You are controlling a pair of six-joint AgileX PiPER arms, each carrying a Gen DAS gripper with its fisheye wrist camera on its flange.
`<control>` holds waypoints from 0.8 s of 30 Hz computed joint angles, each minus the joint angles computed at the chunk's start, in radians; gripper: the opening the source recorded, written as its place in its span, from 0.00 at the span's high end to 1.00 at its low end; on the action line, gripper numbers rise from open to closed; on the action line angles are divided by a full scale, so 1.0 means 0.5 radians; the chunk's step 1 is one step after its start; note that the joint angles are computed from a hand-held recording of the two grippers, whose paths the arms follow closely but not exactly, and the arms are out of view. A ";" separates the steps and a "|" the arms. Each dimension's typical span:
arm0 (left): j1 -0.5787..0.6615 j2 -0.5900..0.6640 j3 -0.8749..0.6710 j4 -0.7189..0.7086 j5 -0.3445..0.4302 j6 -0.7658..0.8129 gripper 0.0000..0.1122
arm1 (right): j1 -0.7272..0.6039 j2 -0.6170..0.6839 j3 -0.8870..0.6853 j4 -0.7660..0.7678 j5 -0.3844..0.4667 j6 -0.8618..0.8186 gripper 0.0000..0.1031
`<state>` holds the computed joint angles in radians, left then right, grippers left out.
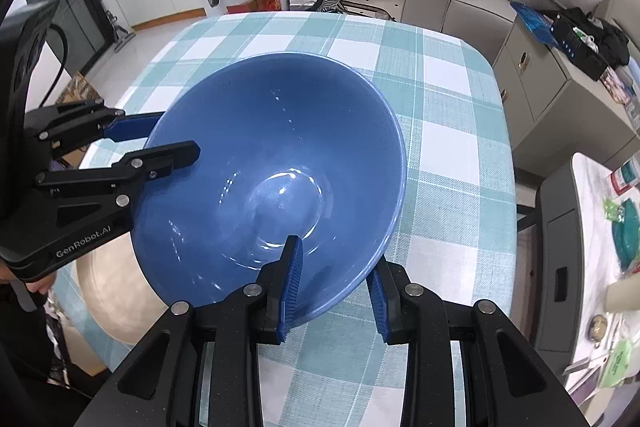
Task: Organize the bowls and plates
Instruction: 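Lower the held blue bowl into the large blue bowl with both grippers, then open both grippers to release the bowl onto the stack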
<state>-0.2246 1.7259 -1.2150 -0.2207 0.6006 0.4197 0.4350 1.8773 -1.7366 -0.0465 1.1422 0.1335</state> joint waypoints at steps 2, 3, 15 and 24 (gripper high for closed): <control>0.001 -0.002 0.003 0.003 0.003 0.001 0.73 | 0.020 0.017 -0.023 -0.043 0.019 0.010 0.69; 0.001 -0.004 0.005 0.004 0.005 0.004 0.73 | 0.025 0.023 -0.030 -0.054 0.027 0.013 0.69; 0.029 0.004 -0.004 -0.061 0.042 0.065 0.71 | 0.028 0.037 -0.053 -0.068 0.048 0.003 0.68; 0.054 -0.037 0.043 -0.145 -0.025 0.120 0.55 | -0.008 -0.003 -0.005 -0.030 -0.009 -0.001 0.55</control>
<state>-0.1975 1.7076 -1.1935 -0.2931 0.5880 0.4798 0.4308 1.8759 -1.7391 -0.0617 1.1377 0.1330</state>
